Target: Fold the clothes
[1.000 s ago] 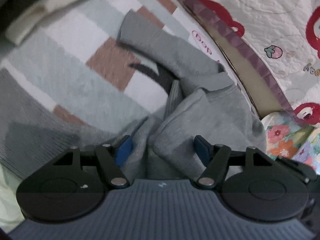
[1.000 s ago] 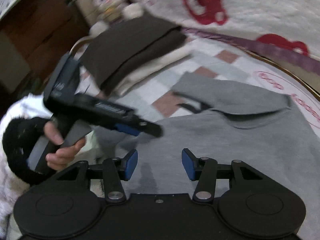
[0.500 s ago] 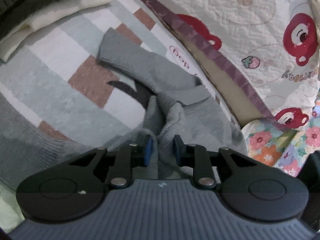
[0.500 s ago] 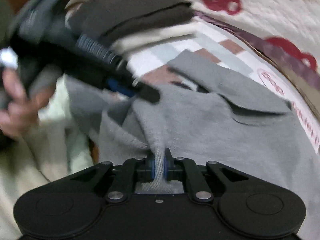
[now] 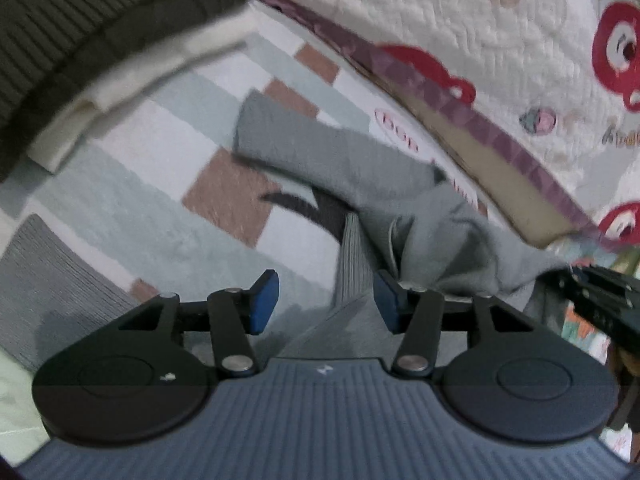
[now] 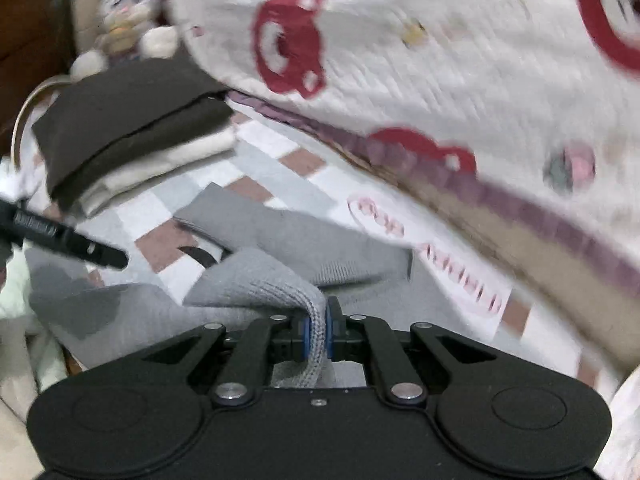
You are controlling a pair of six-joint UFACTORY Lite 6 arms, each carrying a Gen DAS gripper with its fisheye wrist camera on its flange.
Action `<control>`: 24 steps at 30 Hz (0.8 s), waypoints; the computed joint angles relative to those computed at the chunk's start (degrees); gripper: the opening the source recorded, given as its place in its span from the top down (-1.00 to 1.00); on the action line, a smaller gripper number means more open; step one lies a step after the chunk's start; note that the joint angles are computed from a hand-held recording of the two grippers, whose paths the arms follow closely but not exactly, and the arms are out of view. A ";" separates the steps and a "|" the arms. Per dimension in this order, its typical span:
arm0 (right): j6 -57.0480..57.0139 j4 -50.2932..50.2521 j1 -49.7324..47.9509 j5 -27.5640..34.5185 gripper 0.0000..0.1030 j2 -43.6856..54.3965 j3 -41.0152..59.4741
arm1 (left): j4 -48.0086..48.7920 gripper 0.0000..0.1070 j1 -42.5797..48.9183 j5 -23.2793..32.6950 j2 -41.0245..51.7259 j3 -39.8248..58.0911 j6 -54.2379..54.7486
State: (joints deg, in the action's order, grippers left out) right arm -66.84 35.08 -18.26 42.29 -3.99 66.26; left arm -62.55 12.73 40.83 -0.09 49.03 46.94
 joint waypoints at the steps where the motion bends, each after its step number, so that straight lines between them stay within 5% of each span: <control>1: -0.53 0.67 -1.26 -0.93 0.86 0.62 -0.17 | -0.22 0.04 -0.51 0.06 0.39 -0.14 0.45; 8: -10.41 13.47 -6.46 -6.64 0.88 -0.62 0.62 | -5.83 -0.26 -2.52 5.42 -0.15 -1.22 7.61; 18: -32.38 37.85 -24.96 -10.99 0.89 -1.15 8.70 | -2.34 -0.34 -11.79 -4.91 -6.34 -2.86 5.05; 21: -26.42 33.81 -36.30 -12.52 0.88 3.79 9.84 | -1.66 -0.34 -12.47 -5.57 -4.97 -2.68 3.51; 24: -13.22 16.10 -39.32 -20.33 0.84 14.12 13.31 | -1.10 -0.34 -13.35 -6.87 -2.72 -2.89 1.88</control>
